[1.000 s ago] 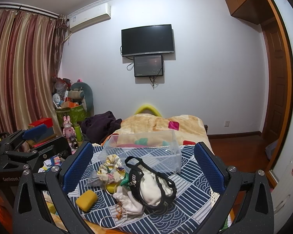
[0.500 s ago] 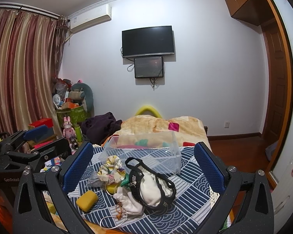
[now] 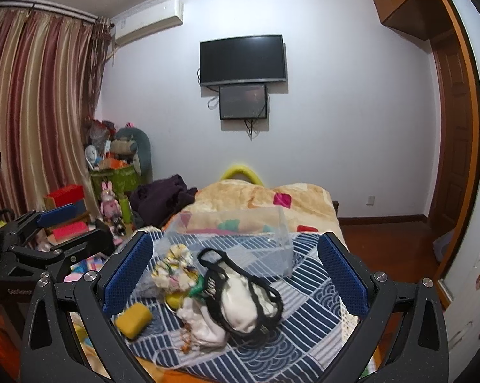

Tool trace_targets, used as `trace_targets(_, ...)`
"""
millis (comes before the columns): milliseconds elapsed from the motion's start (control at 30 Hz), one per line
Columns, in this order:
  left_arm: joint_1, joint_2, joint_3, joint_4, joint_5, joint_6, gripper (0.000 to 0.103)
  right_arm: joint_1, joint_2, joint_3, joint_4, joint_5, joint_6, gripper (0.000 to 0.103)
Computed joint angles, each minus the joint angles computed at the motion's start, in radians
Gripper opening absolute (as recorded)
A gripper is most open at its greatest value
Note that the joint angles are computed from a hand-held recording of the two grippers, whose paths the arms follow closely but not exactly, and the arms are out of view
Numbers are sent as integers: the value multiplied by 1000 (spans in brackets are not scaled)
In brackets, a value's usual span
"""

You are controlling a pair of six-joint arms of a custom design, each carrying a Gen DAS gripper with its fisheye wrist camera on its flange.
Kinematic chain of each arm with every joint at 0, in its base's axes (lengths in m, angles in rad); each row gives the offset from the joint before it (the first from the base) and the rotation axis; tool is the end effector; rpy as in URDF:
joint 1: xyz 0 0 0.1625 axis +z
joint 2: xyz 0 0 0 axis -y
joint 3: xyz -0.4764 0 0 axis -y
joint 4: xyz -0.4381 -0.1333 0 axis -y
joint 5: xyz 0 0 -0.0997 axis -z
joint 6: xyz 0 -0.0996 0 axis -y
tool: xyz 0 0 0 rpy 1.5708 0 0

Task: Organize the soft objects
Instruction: 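Grasp the yellow sponge with the left tool while the right tool grasps the black-strapped white pouch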

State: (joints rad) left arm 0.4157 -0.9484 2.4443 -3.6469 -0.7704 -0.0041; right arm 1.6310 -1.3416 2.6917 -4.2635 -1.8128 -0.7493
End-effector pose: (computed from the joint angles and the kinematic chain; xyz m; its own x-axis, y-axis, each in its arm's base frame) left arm -0.3124 -0.3618 0.1093 -0.6443 0.4769 -0.5979 0.7625 0.3397 -0.5507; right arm 0.1285 -0.3137 0.2742 -0.7106 -0.0260 0.7032 -0.6796 0.2842 -0.6763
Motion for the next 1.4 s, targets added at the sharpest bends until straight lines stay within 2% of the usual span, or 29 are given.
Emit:
trace_targets(233, 98, 7, -1, 183, -43, -95, 103, -114, -12, -5, 114, -1, 5, 100)
trace_targets(400, 158, 27, -6, 275, -72, -150, 102, -183, -32, -22, 246, 23, 54, 97)
trace_targets(533, 194, 37, -20, 354, -109, -183, 85, -223, -42, -33, 341, 63, 88, 97)
trace_targets(633, 210, 42, -28, 388, -131, -195, 78, -227, -22, -49, 378, 57, 92, 97)
trace_targets(700, 219, 47, -31, 395, -147, -193, 68, -226, -5, -63, 392, 44, 97, 97)
trace_targets(767, 228, 49, -33, 407, -168, -191, 50, -223, 10, -77, 409, 27, 105, 97)
trace_targets(833, 243, 42, -38, 427, -200, -186, 40, -223, 15, -83, 418, 12, 117, 97)
trace_targets(867, 244, 40, -38, 428, -208, -187, 40, -228, 10, -85, 431, 15, 124, 97)
trace_targets(900, 243, 37, -35, 419, -213, -184, 38, -233, 10, -84, 432, 22, 132, 93)
trace_targets(1067, 226, 16, -24, 388, -220, -172, 36, -242, -15, -76, 446, 46, 144, 59)
trace_targets(1100, 220, 10, -22, 382, -218, -171, 36, -238, -19, -74, 442, 37, 140, 47)
trace_targets(1167, 208, 0, -21, 366, -217, -165, 36, -236, -29, -78, 462, 35, 144, 39)
trace_targets(1200, 198, -7, -20, 354, -214, -160, 36, -231, -26, -82, 461, 20, 147, 28)
trace_targets(1233, 193, -10, -21, 343, -211, -154, 36, -233, -31, -83, 471, 18, 151, 23)
trace_targets(1400, 182, -21, -48, 278, -191, -99, 36, -257, -71, -72, 479, 78, 163, 14)
